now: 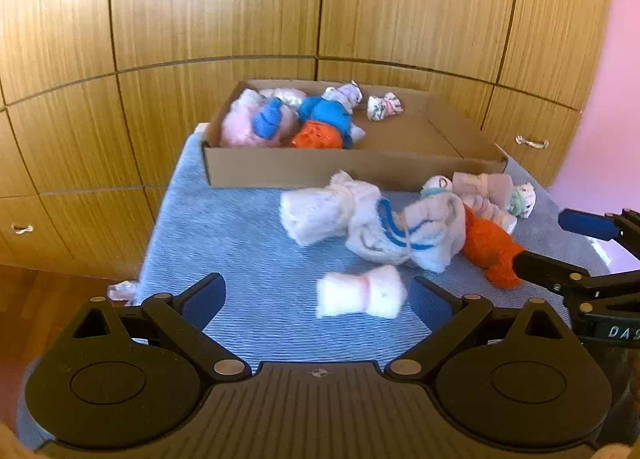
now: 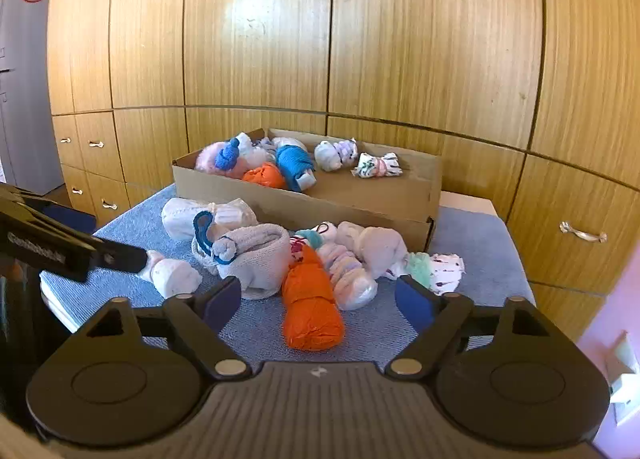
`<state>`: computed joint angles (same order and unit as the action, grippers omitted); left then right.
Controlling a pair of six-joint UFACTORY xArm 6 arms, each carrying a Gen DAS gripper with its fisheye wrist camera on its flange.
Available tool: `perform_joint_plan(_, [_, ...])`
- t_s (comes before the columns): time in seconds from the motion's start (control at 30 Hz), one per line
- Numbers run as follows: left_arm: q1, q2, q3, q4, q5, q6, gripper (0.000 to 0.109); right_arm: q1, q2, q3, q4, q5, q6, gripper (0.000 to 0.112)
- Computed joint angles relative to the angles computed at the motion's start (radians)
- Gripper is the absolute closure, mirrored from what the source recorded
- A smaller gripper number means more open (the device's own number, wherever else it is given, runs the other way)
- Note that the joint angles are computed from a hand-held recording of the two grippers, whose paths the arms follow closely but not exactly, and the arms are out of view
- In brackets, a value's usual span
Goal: Organize objects
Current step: 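Lift both open tools out of the box toward the towel, then grasp the orange bundle with the right tool while the left tool grasps the pink-banded white bundle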
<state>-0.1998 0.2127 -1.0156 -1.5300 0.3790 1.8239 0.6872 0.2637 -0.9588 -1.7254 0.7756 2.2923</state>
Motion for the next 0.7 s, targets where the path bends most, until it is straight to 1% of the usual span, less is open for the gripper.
perform_joint_plan(0.03, [-0.015, 0.012, -0.006, 0.006, -0.021, -0.012, 0.009, 0.008, 0.010, -0.001, 0.001, 0.012, 0.000, 0.034])
perform_joint_plan(0.1, [-0.032, 0.030, -0.015, 0.059, -0.040, -0.067, 0.010, 0.002, 0.018, 0.000, -0.005, 0.009, 0.012, 0.036])
perform_joint_plan(0.17, [-0.042, 0.039, -0.018, 0.062, -0.052, -0.066, 0.011, -0.004, 0.025, 0.005, -0.011, 0.016, 0.023, 0.037])
perform_joint_plan(0.2, [-0.048, 0.044, -0.016, 0.066, -0.060, -0.065, 0.011, -0.002, 0.029, 0.008, -0.015, 0.017, 0.039, 0.039])
perform_joint_plan(0.3, [-0.060, 0.067, -0.020, 0.087, -0.072, -0.084, 0.017, -0.007, 0.040, 0.008, -0.031, 0.016, 0.071, 0.042])
perform_joint_plan(0.33, [-0.062, 0.071, -0.021, 0.088, -0.076, -0.085, 0.019, -0.004, 0.047, 0.003, -0.029, 0.020, 0.074, 0.045])
perform_joint_plan(0.4, [-0.069, 0.073, -0.022, 0.045, -0.090, -0.044, 0.022, 0.003, 0.053, -0.001, -0.044, 0.032, 0.088, 0.046])
perform_joint_plan(0.5, [-0.066, 0.074, -0.028, 0.024, -0.087, -0.030, 0.028, -0.002, 0.071, -0.020, -0.062, 0.013, 0.087, 0.052])
perform_joint_plan(0.57, [-0.066, 0.074, -0.030, 0.027, -0.082, -0.023, 0.033, 0.000, 0.085, -0.036, -0.064, 0.010, 0.061, 0.055])
perform_joint_plan(0.63, [-0.066, 0.077, -0.033, 0.018, -0.079, -0.012, 0.035, -0.005, 0.095, -0.045, -0.067, -0.009, 0.058, 0.068])
perform_joint_plan(0.67, [-0.067, 0.079, -0.035, 0.007, -0.079, -0.002, 0.037, -0.005, 0.101, -0.051, -0.063, -0.011, 0.054, 0.070])
perform_joint_plan(0.7, [-0.068, 0.077, -0.033, -0.010, -0.077, 0.022, 0.039, -0.004, 0.103, -0.051, -0.061, -0.006, 0.052, 0.078])
